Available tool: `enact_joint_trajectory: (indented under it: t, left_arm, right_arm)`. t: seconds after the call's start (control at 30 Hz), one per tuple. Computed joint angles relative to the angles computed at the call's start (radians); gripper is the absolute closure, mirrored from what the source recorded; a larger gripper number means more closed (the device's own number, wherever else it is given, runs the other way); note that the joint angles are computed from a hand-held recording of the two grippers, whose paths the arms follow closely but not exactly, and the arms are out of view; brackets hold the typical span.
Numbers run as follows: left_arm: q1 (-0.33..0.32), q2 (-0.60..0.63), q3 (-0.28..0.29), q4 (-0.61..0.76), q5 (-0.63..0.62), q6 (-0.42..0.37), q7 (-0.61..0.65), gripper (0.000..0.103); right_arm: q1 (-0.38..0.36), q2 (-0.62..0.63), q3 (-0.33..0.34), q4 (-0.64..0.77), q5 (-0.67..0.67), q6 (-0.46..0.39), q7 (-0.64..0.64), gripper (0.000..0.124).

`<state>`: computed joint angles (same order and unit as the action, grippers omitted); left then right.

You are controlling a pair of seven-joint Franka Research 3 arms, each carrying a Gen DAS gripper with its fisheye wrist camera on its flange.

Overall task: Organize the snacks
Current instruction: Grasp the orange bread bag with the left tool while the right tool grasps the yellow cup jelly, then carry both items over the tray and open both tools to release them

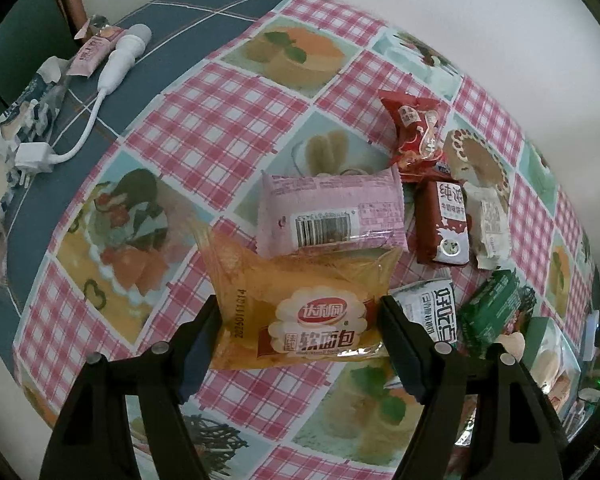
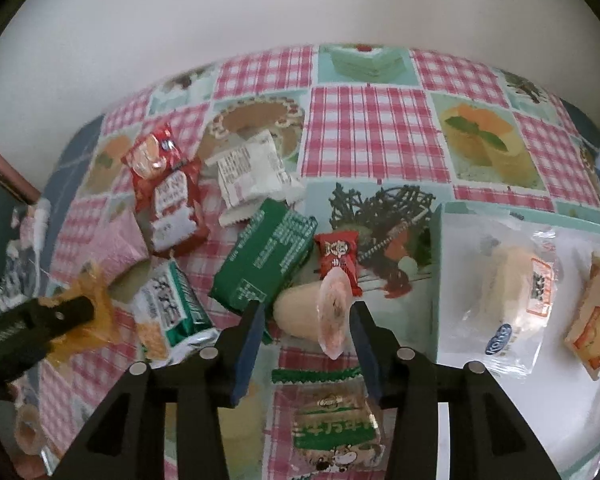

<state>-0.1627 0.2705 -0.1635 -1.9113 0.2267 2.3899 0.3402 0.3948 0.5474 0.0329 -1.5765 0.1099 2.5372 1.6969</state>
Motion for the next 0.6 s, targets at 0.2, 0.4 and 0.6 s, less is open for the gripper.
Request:
enact_joint_trajectory:
  t: [0.2,0.4,0.6]
  left_arm:
    - [0.0,0.004,-0.002,0.001,-0.01,0.002,0.005,0.025]
    - [0.0,0.005,0.0,0.002,-0.01,0.002,0.005,0.025]
    - [0.002,0.004,-0.002,0.0,-0.014,0.005,0.011,0.025]
  right_arm:
    - [0.013,0.008,-0.01,0.003,-0.019,0.013,0.015,0.076]
    - [-0.002,0.01,-0.009,0.028,-0.011,-0.05,0.012,0.076]
    - [-0.013,0.007,-0.012,0.026,-0.011,-0.048,0.031,0.076]
